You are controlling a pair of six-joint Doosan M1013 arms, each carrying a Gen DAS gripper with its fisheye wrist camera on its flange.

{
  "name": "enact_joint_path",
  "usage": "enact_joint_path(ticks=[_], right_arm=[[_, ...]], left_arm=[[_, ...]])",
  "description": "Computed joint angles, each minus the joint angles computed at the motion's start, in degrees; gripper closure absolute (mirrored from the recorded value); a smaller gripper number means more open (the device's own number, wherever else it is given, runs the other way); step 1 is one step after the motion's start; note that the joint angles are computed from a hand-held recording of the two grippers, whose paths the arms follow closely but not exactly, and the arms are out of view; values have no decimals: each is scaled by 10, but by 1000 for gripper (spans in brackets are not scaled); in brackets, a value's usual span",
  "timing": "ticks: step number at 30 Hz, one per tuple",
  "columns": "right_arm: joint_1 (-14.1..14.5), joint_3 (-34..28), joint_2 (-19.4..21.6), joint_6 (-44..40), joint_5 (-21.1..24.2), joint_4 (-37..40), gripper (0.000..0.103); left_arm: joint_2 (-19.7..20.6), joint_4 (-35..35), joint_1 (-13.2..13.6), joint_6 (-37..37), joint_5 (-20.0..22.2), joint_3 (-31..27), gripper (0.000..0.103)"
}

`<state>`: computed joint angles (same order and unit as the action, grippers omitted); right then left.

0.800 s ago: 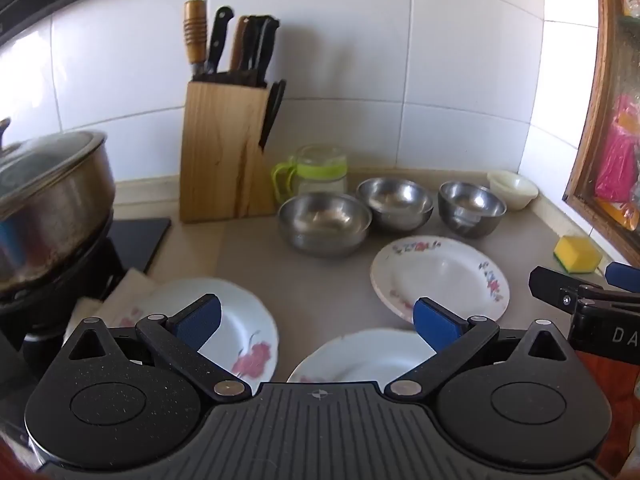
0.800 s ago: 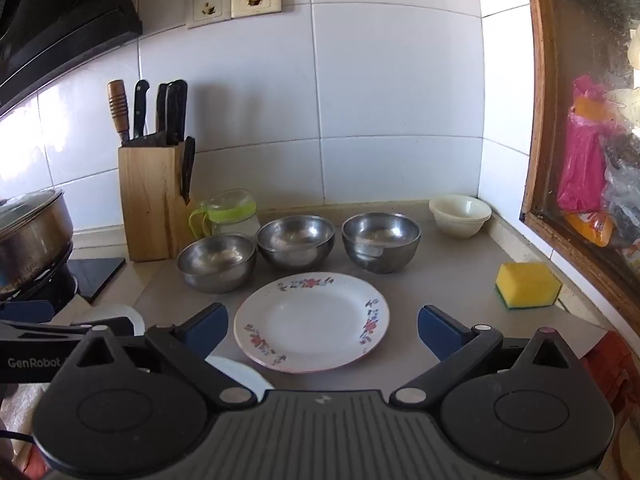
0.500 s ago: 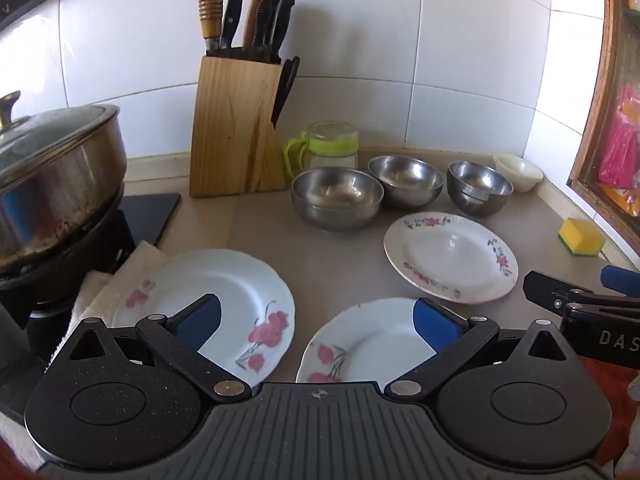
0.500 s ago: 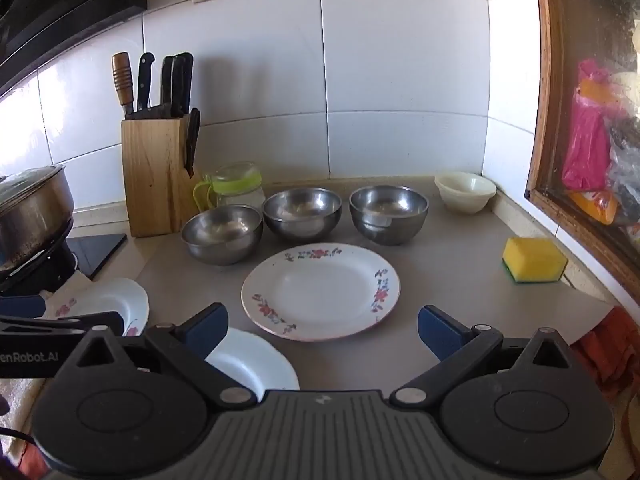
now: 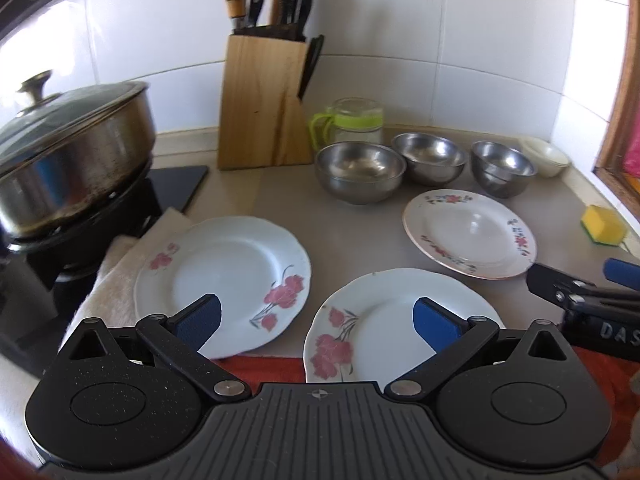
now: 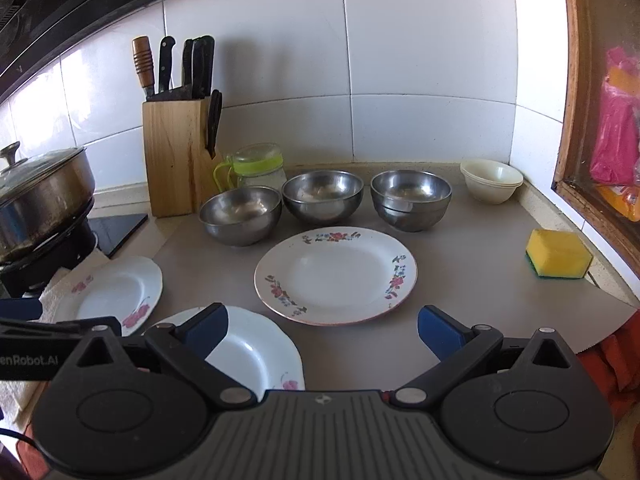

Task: Organize plates and bowls
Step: 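Move the right gripper toward the rim of a pink-flower white plate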

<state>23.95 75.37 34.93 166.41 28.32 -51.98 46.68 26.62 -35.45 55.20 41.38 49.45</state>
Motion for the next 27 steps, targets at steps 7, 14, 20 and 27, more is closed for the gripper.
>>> enact_joint_path(ticks=[7, 14, 20, 27], right_arm=[[-12, 19, -11, -45, -39, 32, 0], [-20, 32, -18, -73, -62, 60, 0], [-23, 45, -24, -81, -76, 66, 0], [-26, 57, -30, -99, -98, 79, 0]], left_arm=[[12, 11, -12, -27, 52, -26, 0], [15, 29, -22, -47, 77, -33, 0], [13, 39, -27, -61, 89, -30, 0], [8, 52, -32, -81, 97, -23, 0]])
